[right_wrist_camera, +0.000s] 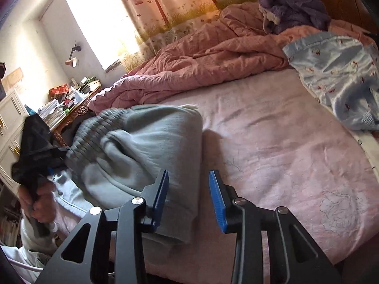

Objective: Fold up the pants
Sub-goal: 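Grasp the ribbed waistband with the left gripper and pull it flat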

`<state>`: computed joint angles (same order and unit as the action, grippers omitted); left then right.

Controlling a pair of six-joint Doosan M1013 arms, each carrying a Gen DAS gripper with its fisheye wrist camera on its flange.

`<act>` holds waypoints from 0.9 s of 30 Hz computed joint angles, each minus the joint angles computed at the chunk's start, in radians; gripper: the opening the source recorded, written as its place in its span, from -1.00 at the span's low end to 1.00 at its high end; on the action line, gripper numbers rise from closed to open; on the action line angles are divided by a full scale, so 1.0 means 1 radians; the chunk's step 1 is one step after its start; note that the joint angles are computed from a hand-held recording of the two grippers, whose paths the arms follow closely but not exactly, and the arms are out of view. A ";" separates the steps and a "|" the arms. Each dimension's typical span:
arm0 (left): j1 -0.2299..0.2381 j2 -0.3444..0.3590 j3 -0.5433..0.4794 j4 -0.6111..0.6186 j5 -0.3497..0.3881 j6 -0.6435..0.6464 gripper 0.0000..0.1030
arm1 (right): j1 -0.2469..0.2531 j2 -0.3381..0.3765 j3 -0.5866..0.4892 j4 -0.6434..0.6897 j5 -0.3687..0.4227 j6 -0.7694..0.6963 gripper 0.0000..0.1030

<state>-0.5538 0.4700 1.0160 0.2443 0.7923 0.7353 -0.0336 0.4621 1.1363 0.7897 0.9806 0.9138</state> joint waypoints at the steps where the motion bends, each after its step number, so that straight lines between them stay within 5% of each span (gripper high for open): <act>1: 0.002 -0.009 0.004 0.018 0.021 -0.008 -0.59 | 0.003 -0.008 0.008 -0.005 -0.015 -0.009 -0.29; 8: 0.026 0.031 -0.007 0.061 0.250 -0.064 -0.62 | 0.028 -0.013 0.024 0.016 0.037 -0.036 -0.29; 13: 0.061 -0.021 0.113 -0.037 0.140 -0.085 -0.53 | 0.057 -0.019 0.044 -0.050 0.061 -0.061 -0.29; 20: 0.005 -0.087 0.165 0.197 0.152 -0.140 0.11 | 0.062 -0.055 0.094 -0.107 0.024 -0.089 -0.33; 23: -0.019 -0.095 0.168 0.204 0.132 -0.058 0.13 | 0.056 -0.063 0.108 -0.144 0.034 -0.100 -0.33; 27: -0.039 -0.033 0.089 0.214 0.214 0.051 0.13 | 0.063 -0.046 0.091 -0.201 0.101 -0.127 -0.33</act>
